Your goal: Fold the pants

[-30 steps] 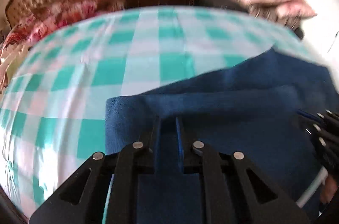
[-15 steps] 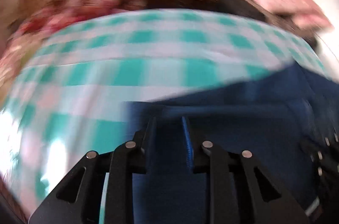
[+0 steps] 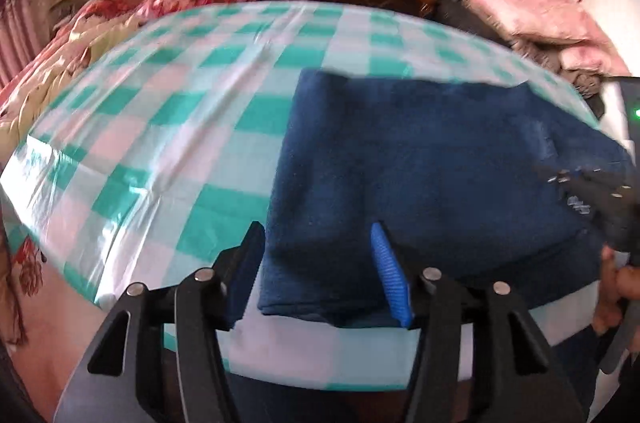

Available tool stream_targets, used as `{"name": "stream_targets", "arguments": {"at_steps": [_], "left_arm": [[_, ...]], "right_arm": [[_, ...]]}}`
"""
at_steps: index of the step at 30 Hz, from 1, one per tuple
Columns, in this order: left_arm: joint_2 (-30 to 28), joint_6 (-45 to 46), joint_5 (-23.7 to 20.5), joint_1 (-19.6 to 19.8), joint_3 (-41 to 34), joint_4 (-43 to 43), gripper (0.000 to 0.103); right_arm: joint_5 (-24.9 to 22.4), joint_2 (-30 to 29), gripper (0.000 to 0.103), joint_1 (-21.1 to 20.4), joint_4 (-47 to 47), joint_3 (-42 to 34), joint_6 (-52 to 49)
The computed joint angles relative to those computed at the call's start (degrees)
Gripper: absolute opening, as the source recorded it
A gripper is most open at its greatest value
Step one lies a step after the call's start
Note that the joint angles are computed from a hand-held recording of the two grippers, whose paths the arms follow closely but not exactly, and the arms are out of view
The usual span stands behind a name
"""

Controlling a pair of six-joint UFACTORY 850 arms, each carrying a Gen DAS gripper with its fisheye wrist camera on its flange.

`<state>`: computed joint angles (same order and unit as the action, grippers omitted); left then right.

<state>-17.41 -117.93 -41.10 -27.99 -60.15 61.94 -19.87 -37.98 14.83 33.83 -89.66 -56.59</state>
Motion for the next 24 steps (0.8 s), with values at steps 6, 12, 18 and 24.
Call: {"name": "stream_targets", "arguments": {"at_steps": [6, 12, 18, 24], "left_arm": [[-4.0, 8.6, -2.2, 0.3, -3.6, -6.3, 0.068], [-0.8, 2.9, 0.0, -0.2, 1.2, -3.6, 0.071], [-0.2, -3.0, -5.8, -1.6, -0.1, 1.2, 0.087], [-0.7, -2.9, -1.5, -0.2, -2.2, 7.4, 0.1]], "right_arm": [[3.2, 3.9, 0.022, -1.2, 2.5, 4.7, -0.3], [6.7, 4.5, 0.037, -1.8, -0.8, 7.5, 1.0], [6.3, 4.1, 0.042, -2.1, 1.0, 7.0, -0.4], [6.5, 4.1, 0.048, -2.2, 0.6, 7.2, 0.3]]}}
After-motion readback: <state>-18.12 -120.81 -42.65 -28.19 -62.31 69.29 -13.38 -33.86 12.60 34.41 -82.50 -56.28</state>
